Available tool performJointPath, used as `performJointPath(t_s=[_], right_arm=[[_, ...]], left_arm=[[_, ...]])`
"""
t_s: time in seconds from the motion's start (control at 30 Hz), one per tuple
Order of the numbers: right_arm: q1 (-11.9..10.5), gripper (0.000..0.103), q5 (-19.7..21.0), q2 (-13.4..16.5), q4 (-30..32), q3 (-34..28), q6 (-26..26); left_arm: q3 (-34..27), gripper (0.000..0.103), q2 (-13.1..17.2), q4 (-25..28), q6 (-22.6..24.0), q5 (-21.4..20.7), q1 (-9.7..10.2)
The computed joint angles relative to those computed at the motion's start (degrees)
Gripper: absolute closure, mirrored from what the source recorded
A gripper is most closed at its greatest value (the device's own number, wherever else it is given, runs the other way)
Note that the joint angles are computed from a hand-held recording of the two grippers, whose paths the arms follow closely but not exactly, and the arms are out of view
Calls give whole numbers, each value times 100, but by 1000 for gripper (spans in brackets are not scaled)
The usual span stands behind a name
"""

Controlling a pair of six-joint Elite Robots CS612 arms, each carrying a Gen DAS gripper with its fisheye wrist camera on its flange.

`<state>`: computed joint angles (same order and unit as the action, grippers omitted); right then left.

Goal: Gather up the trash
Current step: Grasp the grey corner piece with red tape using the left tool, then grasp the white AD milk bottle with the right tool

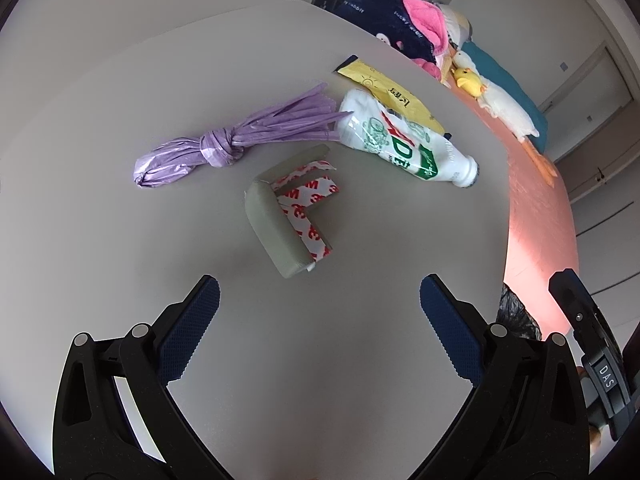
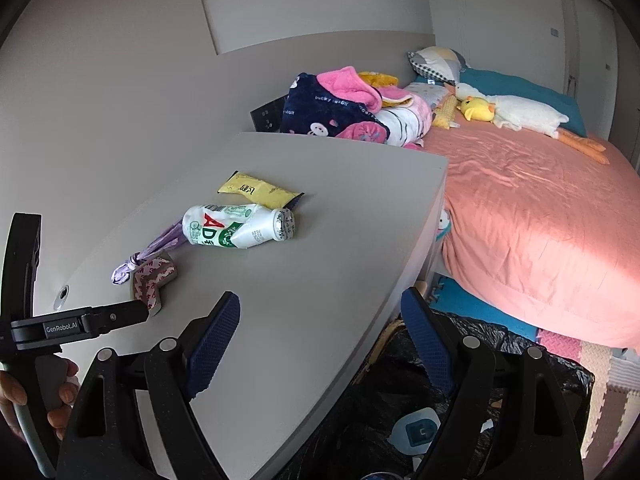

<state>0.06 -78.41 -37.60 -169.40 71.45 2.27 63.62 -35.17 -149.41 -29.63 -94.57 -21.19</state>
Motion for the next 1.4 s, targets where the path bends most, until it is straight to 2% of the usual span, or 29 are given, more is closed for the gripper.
performJointPath(t_s=[0.2,0.23,0.43,0.5,0.53,0.57,0.63,0.7,0.77,1.0,1.1,1.3,1.4], right_arm=[[77,20,9,180,296,-363,-291],[91,16,0,214,327,-433,-354],[205,15,-143,468,629,-972,-927],[240,15,-193,557,761,-1159,-1122],[253,15,-194,602,826,-1252,-1197],[266,15,-190,652,914,-1359,-1270],[282,15,-166,728,1074,-1530,-1382],[302,15,-120,814,1283,-1726,-1524],[330,15,-112,898,1498,-1918,-1698],[425,15,-58,1173,2077,-2510,-2317],[450,11,-11,1313,2366,-2793,-2541],[516,11,-150,1605,2938,-3361,-3134],[528,11,-148,1817,3496,-3824,-3352]], left_arm=[[-261,6,158,265,43,18,54],[-308,6,187,314,59,37,59],[-511,9,292,452,302,356,52],[-564,17,319,482,481,535,30],[-584,26,328,494,601,624,18],[-607,41,338,504,717,715,8],[-623,58,344,488,850,732,18],[-614,59,341,430,785,586,65],[-555,59,299,393,806,715,68],[-336,59,128,77,788,620,143],[-270,59,77,-46,720,591,171],[-139,59,-16,-295,535,562,235],[-112,59,-32,-352,485,557,246]])
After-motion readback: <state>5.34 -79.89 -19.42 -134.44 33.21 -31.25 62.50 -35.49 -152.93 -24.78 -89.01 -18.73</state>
